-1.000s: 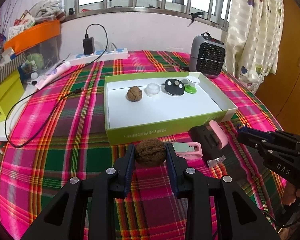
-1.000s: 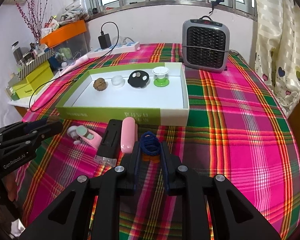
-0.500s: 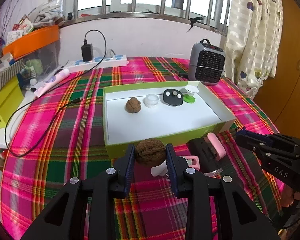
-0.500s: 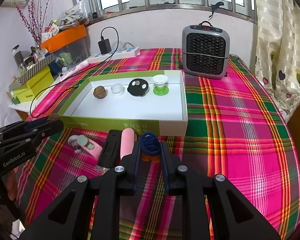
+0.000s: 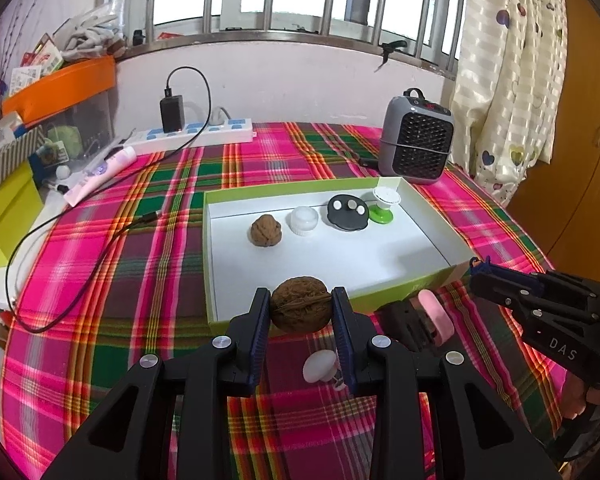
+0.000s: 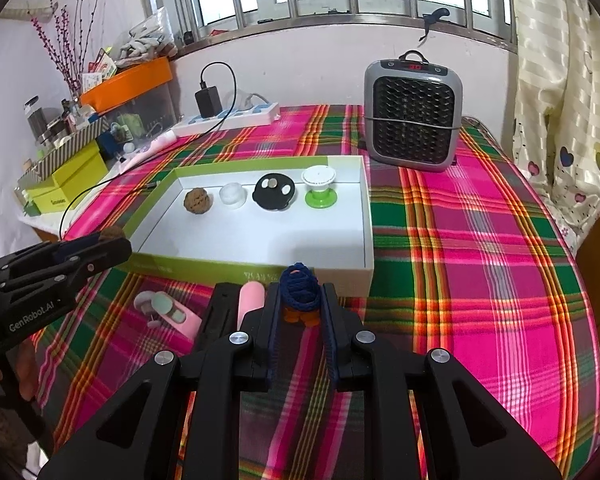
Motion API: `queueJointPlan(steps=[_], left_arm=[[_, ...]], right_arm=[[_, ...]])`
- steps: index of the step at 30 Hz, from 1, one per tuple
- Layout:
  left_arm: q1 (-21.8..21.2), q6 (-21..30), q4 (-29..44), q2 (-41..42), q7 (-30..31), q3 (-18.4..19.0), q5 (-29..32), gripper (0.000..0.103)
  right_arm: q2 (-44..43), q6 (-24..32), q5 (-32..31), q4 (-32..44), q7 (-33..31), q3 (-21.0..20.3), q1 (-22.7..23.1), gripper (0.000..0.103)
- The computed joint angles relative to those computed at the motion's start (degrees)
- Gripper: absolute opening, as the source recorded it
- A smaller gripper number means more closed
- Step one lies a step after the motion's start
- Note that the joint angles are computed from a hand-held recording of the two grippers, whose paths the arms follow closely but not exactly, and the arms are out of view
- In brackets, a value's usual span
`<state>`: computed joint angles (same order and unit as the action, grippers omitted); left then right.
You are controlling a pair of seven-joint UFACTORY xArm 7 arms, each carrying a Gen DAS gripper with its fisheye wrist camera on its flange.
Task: Organize objects
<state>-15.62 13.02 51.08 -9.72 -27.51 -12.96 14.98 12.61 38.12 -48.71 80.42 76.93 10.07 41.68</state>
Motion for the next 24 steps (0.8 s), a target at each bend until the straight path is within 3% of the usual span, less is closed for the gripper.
queueJointPlan(steps=[24], left_arm=[[-1.19,1.15,7.6,7.59,0.35,2.87,0.42,0.029]], right_arm=[[5.99,-1.08,4.74,7.72,-9.46,-2.99,-0.32,0.02]])
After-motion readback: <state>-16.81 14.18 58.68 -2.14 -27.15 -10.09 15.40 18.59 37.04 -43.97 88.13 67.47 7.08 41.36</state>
